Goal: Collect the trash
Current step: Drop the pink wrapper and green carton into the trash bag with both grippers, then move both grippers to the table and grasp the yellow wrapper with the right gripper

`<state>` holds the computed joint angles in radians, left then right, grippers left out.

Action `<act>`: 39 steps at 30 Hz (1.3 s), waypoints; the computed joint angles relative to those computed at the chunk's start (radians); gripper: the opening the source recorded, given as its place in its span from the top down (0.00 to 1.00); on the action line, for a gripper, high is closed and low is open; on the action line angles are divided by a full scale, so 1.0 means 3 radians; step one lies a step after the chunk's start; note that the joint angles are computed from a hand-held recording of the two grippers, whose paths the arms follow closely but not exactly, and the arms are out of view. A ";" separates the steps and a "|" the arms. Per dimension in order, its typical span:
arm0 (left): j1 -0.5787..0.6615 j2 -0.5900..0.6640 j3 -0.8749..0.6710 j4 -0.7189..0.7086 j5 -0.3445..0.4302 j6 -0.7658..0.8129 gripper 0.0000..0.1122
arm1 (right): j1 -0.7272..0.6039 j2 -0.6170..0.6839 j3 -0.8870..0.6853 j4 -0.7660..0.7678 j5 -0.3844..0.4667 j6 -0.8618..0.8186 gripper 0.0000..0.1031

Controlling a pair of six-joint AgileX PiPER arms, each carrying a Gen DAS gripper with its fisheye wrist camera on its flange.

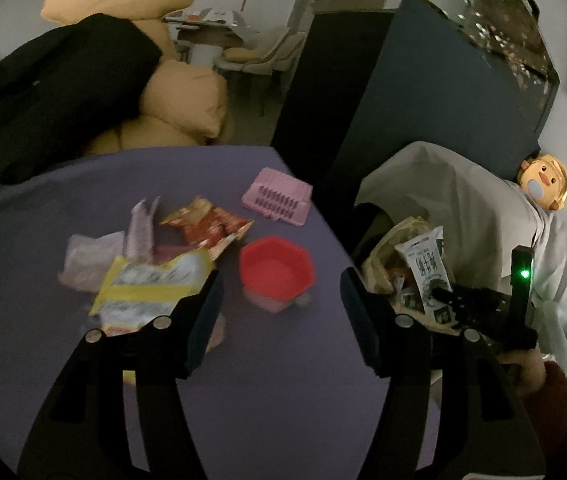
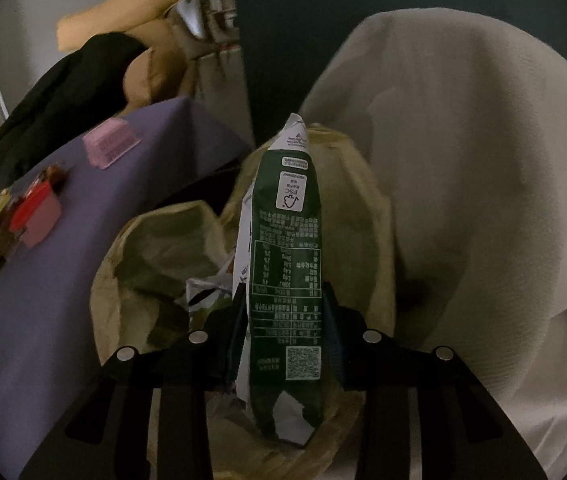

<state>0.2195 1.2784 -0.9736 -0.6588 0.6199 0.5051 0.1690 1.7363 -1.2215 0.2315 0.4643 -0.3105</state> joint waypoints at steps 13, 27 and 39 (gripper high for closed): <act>0.1119 -0.0226 0.0443 -0.0434 0.0190 0.0851 0.46 | 0.0237 -0.0521 -0.0010 0.0036 0.0056 0.0007 0.45; 0.2261 -0.0123 0.0592 -0.0922 0.0619 0.1702 0.46 | 0.1229 -0.0179 -0.0741 0.0282 0.0395 -0.0063 0.38; 0.2975 -0.0180 0.0477 -0.1115 0.1184 0.2128 0.46 | 0.2038 0.1104 -0.2425 0.0055 0.1149 -0.0221 0.38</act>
